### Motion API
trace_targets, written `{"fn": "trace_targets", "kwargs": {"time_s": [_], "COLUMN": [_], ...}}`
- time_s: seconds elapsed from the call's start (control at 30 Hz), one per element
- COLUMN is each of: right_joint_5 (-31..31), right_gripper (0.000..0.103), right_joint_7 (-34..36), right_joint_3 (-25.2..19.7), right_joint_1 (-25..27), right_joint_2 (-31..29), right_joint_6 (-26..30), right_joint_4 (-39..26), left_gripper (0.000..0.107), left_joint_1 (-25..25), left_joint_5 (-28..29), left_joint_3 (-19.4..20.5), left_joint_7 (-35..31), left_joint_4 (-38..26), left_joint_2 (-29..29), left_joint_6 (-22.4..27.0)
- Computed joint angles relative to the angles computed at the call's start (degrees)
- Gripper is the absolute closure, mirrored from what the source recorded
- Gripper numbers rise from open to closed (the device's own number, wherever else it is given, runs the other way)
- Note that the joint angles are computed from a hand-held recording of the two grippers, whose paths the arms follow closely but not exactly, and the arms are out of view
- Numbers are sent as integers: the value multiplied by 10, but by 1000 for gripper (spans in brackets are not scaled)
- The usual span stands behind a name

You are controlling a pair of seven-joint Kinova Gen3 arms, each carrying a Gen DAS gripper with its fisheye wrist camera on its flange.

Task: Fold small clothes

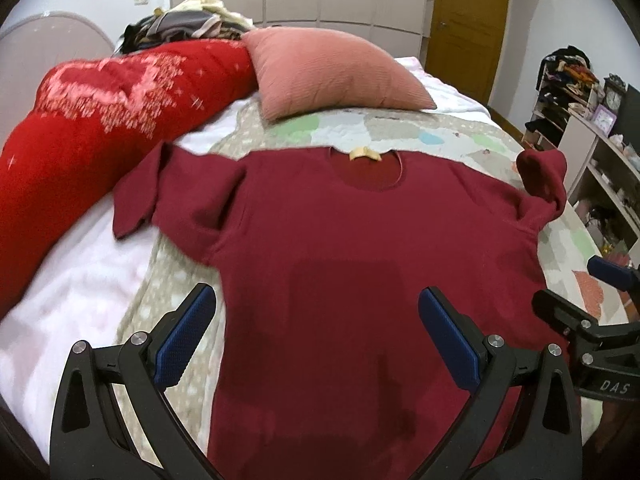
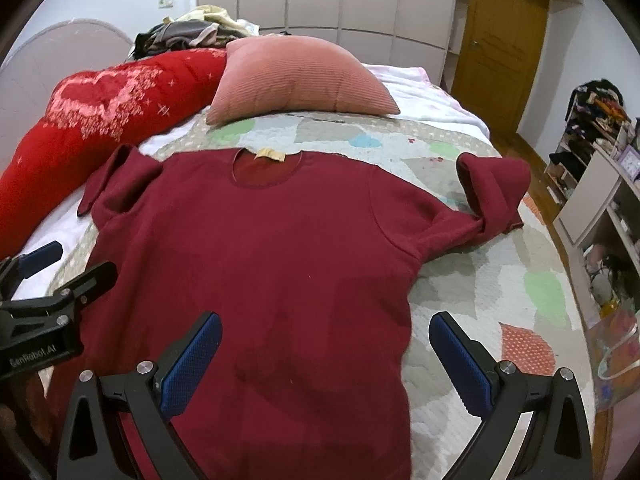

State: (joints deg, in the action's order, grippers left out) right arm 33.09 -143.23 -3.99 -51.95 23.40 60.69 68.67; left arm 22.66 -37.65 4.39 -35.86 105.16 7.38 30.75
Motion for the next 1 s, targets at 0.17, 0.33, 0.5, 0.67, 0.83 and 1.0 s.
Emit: {"fn": "trace_targets", "kwargs": {"time_s": [0.17, 0.33, 0.5, 0.67, 0.83, 1.0], "right_joint_5": [-20, -29, -47, -53, -65, -68], "right_gripper": [0, 0, 0, 0, 0, 0], "right_joint_7": [-7, -6, -5, 7, 28, 34], "right_joint_3": [3, 15, 19, 28, 33, 41], "right_joint_1": [12, 10, 13, 5, -1, -8], "right_joint_2": [19, 43, 62, 85, 106, 116], "right_joint_6": [-14, -14, -24, -20, -7, -2], "right_joint_4": [-22, -47, -63, -89, -123, -139], "left_gripper": [6, 6, 6, 6, 6, 6], "left_joint_1": [-2, -1, -28, -37, -45, -37], "left_joint_5": [0, 11, 79, 107, 127, 112], "left_joint_3": [-8, -26, -28, -41, -47, -56], "left_joint_7": [-18, -28, -91, -113, -124, -112], "left_joint_4": [-22, -21, -20, -14, -11, -13], "left_joint_2": [26, 46, 55, 51, 51, 54], "left_joint_6": [-6, -22, -36, -42, -45, -41]}}
